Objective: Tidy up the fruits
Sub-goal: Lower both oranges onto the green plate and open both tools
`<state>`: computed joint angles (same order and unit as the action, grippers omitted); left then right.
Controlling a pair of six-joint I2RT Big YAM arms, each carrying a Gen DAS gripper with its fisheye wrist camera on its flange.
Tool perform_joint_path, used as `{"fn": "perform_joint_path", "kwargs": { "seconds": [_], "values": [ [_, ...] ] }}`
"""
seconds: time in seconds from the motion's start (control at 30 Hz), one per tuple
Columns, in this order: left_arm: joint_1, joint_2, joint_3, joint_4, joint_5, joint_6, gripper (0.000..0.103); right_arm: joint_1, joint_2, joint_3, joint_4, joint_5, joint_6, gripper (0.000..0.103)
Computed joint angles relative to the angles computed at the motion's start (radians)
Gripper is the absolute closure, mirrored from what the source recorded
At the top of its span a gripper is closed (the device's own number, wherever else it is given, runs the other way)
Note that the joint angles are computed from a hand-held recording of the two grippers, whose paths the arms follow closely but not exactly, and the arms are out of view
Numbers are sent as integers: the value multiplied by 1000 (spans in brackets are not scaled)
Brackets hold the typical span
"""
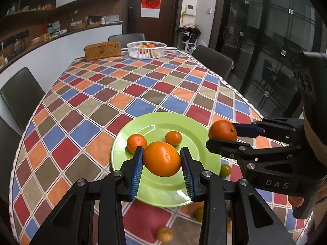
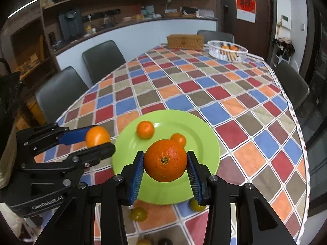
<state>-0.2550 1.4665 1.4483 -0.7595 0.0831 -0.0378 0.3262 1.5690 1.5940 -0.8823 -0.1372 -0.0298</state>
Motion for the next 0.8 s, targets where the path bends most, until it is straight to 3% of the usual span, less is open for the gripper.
{"fn": "perform_joint_path", "kwargs": {
  "seconds": [0.4,0.8],
  "values": [
    [24,166,128,-105,19,-13,67,-13,158,137,-98,25,6,61],
    [18,185,141,-120,-31,24,63,-15,198,153,-121,37,14,60]
  ]
}}
